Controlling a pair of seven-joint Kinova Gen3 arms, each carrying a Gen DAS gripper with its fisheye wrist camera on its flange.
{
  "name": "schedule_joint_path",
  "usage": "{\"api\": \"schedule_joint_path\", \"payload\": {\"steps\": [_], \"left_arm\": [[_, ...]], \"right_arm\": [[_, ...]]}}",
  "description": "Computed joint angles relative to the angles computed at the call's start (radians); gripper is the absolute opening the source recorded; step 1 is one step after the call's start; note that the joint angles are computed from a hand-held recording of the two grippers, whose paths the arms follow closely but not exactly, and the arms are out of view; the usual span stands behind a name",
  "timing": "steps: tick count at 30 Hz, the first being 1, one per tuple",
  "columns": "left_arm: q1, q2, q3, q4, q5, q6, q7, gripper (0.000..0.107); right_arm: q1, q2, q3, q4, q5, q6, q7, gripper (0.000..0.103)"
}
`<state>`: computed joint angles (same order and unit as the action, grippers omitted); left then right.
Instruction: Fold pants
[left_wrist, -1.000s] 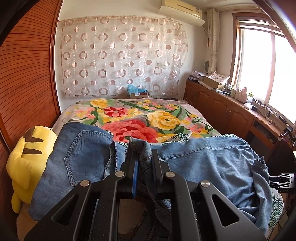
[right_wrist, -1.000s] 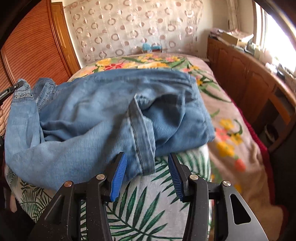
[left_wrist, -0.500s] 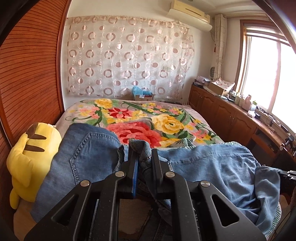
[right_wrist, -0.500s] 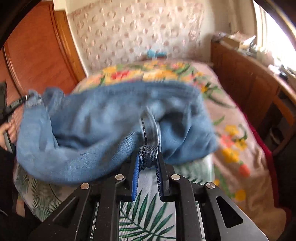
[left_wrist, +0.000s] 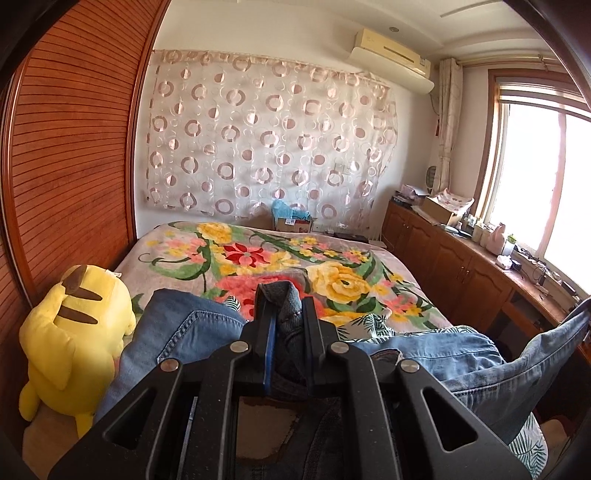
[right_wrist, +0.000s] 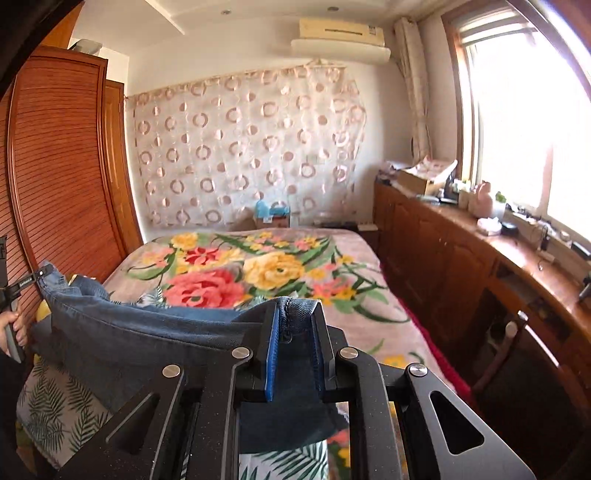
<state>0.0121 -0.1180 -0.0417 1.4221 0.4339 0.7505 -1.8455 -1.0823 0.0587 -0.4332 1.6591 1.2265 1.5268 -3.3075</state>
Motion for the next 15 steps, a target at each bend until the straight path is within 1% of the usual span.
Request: {"api": "schedule_joint_path", "payload": {"steps": [3,6,10,14,15], "left_arm": [[0.000,0.029,0.022,-0.016,-0.044,-0.009,0.029,0.013],[-0.003,0.061,0.034,-0.032,-0.068,-0.006,0.044,0.013],[-0.011,0.102,0.047,-0.055,-0.093,0.008,0.062,0.013],[-0.015,0.138,0.062,-0.075,-0.115,0.019,0.079,0.013],[-0.014,0.147,0.066,-0.081,-0.123,0.022,0.086,0.013]], "right_arm": [[0.002,0.043,0.017,-0.028,0.023,0.014,0.037,0.015],[0.027,0.068,0.059,-0.027,0.012,-0.043,0.040,0.015],[0.036,0.139,0.114,-0.106,-0.003,-0.089,0.086,0.015],[0.039,0.172,0.170,-0.184,-0.037,-0.126,0.157,0.015],[0.057,0.168,0.182,-0.201,-0.047,-0.144,0.189,0.015]]}}
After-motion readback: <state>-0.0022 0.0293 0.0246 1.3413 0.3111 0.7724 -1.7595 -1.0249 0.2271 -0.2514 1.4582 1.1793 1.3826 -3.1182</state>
